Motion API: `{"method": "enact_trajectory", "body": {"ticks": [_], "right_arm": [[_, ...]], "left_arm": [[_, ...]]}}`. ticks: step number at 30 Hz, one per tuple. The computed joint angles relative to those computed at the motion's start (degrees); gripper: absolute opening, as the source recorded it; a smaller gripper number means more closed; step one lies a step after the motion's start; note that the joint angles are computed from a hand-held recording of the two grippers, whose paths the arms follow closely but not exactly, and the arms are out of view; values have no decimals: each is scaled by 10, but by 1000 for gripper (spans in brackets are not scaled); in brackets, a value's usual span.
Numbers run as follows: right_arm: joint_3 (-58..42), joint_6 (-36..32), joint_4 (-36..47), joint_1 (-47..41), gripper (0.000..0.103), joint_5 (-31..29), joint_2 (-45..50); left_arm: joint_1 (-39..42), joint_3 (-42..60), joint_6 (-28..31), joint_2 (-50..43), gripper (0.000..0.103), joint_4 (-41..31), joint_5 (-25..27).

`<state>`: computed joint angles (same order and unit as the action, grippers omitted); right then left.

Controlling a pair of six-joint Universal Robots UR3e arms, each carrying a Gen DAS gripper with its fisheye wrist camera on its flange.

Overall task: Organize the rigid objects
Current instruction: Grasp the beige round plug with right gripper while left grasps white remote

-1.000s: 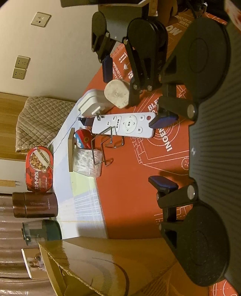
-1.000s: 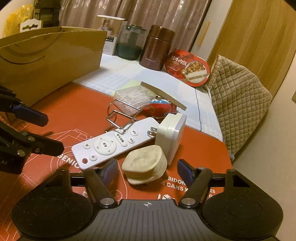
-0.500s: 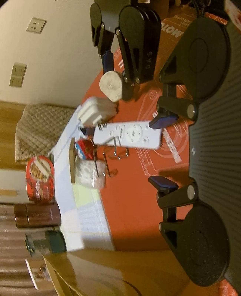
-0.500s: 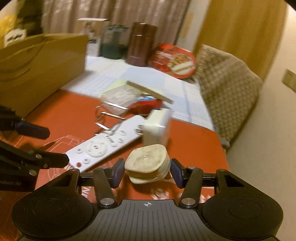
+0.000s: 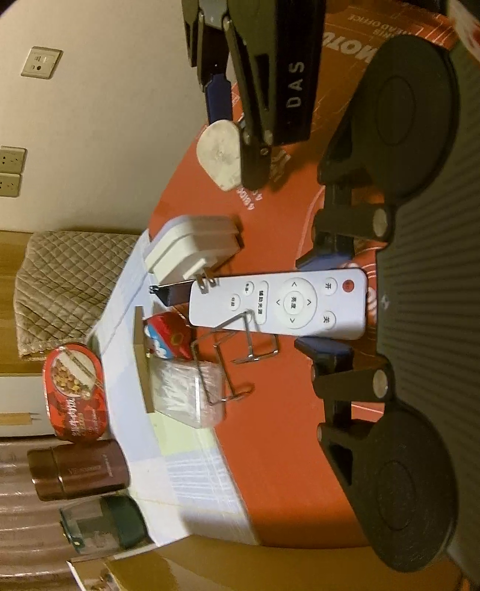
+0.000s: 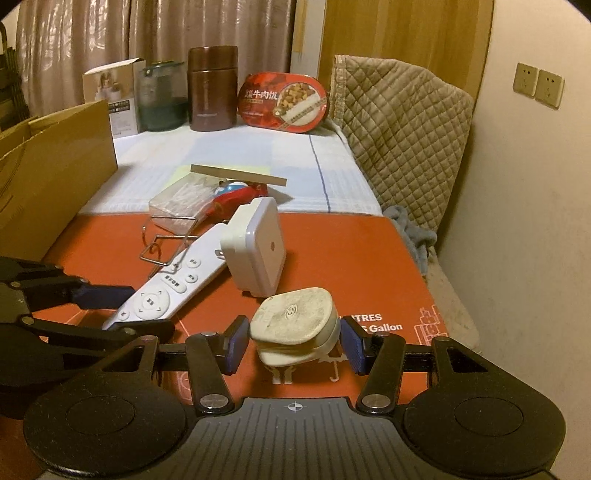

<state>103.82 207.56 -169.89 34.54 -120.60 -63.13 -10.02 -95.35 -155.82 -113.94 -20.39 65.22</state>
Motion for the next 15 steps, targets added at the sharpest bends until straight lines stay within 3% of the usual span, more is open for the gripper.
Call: {"method": "enact_trajectory", "body": {"ticks": [9, 12, 15], "right_arm": [[21, 31, -4, 9, 50, 27, -22], [28, 44, -1, 14, 50, 29, -30], [30, 52, 2, 18, 50, 28, -32]], "left_arm": [[63, -192, 26, 189, 33, -38, 4], [70, -208, 23, 196, 34, -20, 1], [58, -190, 8, 172, 41, 1, 12]]}}
